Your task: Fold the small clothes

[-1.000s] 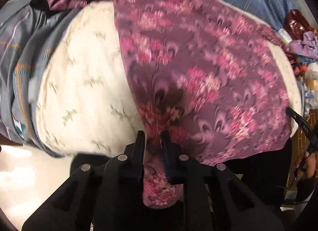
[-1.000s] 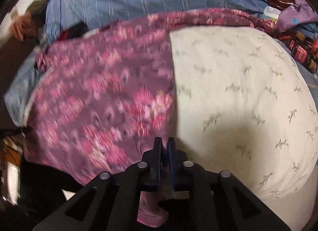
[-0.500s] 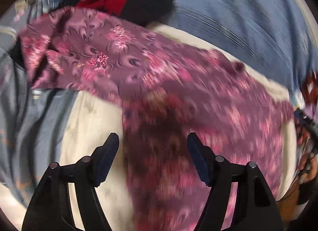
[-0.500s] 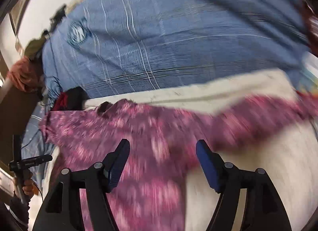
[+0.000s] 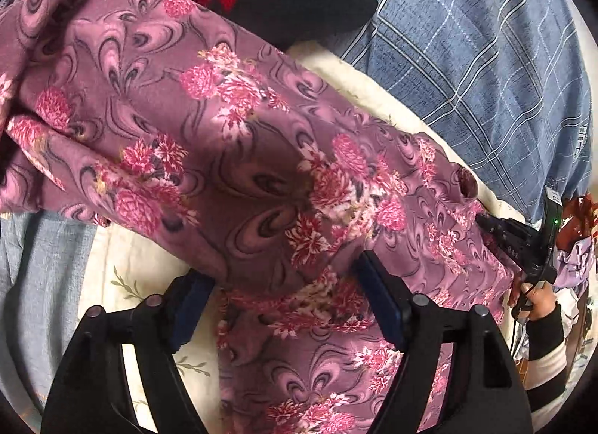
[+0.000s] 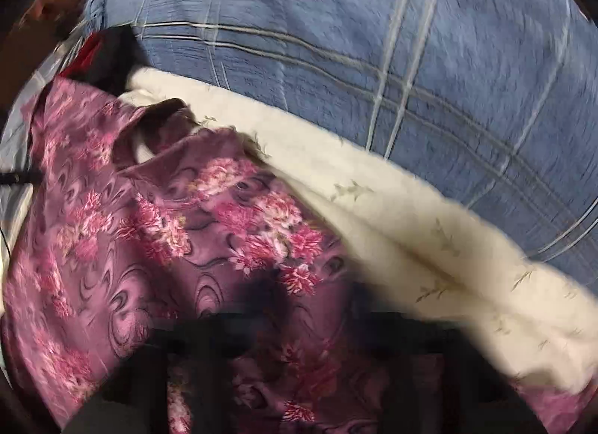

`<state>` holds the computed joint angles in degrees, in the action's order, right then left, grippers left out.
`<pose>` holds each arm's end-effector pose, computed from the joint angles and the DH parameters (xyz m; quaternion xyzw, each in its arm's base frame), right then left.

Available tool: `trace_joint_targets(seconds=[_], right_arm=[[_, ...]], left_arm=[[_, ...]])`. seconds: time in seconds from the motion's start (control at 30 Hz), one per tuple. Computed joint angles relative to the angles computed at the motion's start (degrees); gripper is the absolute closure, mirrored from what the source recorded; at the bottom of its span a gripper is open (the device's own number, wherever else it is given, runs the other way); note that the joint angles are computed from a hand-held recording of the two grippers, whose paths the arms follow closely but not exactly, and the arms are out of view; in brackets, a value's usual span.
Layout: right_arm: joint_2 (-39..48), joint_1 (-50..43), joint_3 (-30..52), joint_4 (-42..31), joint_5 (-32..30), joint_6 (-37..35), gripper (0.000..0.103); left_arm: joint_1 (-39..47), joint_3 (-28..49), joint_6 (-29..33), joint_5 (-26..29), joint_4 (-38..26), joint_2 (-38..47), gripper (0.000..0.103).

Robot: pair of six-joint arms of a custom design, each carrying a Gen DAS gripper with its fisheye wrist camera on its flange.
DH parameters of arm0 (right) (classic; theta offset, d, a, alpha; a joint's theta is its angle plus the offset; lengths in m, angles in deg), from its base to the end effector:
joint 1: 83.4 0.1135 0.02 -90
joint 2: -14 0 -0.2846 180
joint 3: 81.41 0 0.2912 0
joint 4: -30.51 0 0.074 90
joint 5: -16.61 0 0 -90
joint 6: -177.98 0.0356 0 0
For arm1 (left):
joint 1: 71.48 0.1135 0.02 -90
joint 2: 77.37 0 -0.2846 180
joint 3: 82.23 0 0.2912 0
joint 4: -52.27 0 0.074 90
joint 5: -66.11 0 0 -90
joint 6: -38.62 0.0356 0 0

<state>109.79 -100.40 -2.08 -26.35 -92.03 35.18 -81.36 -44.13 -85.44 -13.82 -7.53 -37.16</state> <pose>0.3465 -0.0941 0.2109 -0.3224 0.9219 0.0495 0.2091 0.1418 -0.0310 0.1903 -0.1816 0.9494 -0.1694 0.1923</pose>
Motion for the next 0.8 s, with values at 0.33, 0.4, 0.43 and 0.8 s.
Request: trace_joint_targets(seconds=[0.33, 0.4, 0.43, 0.8], right_arm=[[0.1, 9.0, -4.7, 16.0, 13.8, 11.3, 0.1], [-3.2, 11.0, -9.9, 21.9, 16.7, 13.4, 0.092], [-5.2, 10.8, -10.4, 20.3, 15.4, 15.6, 0.092], [-4.6, -40.1, -0.1, 0.5, -17.5, 18.7, 0.046]], left_arm=[[-8.5, -0.1, -12.1, -12.3, 4.0, 2.7, 0.026], [-14.1, 0.2, -17.3, -16.8, 2.6, 1.4, 0.026], [-19.0, 0.9, -21.3, -20.6, 0.9, -0.3, 0.026], [-46.1, 8.2, -36.9, -42.9, -0.6, 12.6, 0.019]])
